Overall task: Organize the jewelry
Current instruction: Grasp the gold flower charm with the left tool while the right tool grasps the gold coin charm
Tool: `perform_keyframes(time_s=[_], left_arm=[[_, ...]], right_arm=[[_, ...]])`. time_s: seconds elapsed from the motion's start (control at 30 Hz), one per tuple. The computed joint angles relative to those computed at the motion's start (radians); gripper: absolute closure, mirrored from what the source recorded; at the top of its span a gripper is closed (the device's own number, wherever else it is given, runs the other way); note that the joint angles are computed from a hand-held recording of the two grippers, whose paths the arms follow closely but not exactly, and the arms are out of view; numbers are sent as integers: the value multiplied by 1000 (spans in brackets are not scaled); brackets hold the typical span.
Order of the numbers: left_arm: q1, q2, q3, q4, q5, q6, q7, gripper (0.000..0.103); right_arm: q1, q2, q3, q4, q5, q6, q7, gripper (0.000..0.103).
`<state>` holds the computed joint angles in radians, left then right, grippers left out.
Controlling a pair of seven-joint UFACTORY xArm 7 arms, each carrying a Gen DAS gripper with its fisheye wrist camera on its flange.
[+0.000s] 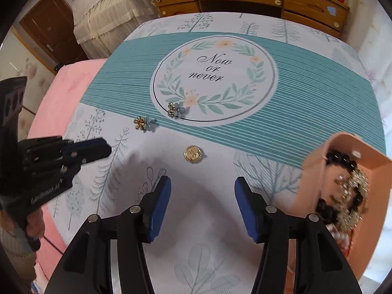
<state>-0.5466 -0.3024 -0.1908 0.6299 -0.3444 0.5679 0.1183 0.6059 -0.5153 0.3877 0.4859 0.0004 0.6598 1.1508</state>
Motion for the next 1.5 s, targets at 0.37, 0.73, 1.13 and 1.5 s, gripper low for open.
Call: perform_keyframes(time_s=[0.37,0.73,1.13,1.5], left_arm=[[-29,-44,17,-53,-65,-13,34,96],[-33,32,21,20,-126,-26,47,96],[9,174,-33,167,-75,-38,-81,13],[49,296,-56,264,160,32,-347,40]], right_arm=[[-61,193,32,84,-170,-23,25,48],[-33,245,26,141,-305,44,91,84],[3,-42,27,-8,-161,26,126,84],[4,-342,62,-58,-88,164,158,84]])
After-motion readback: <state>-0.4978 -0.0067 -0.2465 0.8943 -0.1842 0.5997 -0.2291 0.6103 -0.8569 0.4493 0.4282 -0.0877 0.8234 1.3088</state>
